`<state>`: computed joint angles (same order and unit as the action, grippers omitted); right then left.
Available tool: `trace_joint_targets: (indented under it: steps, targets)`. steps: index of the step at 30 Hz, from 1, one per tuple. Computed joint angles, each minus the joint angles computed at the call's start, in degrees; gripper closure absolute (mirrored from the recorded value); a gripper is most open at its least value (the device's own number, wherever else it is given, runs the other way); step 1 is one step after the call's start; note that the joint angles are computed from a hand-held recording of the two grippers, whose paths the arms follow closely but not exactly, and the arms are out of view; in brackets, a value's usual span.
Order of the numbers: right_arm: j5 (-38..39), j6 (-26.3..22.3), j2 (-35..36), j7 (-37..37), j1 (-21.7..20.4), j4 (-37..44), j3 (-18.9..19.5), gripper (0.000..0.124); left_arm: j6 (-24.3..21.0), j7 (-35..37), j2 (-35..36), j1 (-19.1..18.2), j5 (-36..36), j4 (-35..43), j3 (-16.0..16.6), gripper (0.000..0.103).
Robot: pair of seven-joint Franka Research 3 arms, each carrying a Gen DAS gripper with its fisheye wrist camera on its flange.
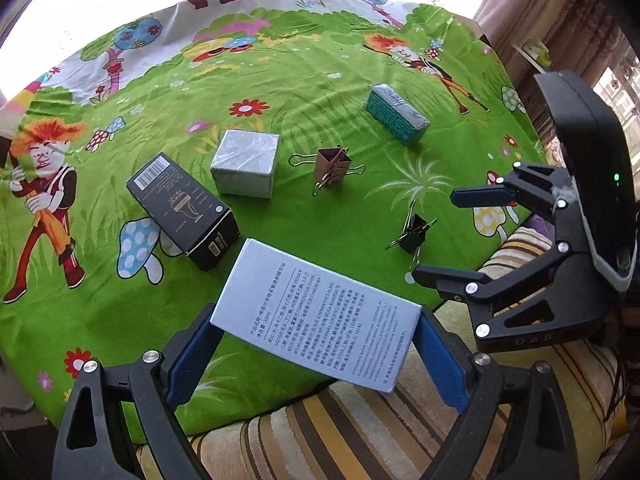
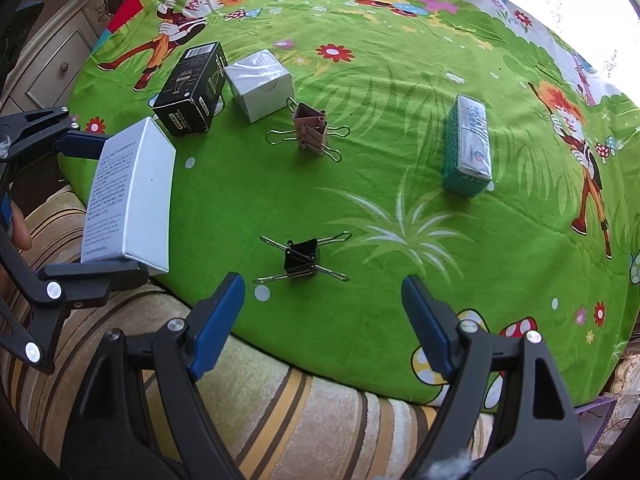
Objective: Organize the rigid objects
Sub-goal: 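Grasp the black binder clip with the right tool while the left tool holds the white box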
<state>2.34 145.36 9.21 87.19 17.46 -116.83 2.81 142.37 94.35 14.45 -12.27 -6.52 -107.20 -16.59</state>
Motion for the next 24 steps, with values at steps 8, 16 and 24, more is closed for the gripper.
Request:
trace_joint_targets:
  steps: [8, 16, 24]
  targets:
    - [2.92, -0.99, 2.75, -2.75, -0.15, 2.64, 0.57, 0.068, 5.12, -9.01, -2.51, 0.28, -3.47, -3.74, 0.51, 0.009]
    - [3.05, 1.45, 1.50, -2.32, 0.42, 0.58, 0.19, 0.069, 8.04, -11.31, -3.75, 0.96, -5.73, -6.91, 0.28, 0.009]
    - [2.78, 4.71, -1.39, -0.59, 0.03, -2.72, 0.02, 0.069, 8.56, -11.64, -4.31, 0.70, -6.27, -7.43, 0.00, 0.009]
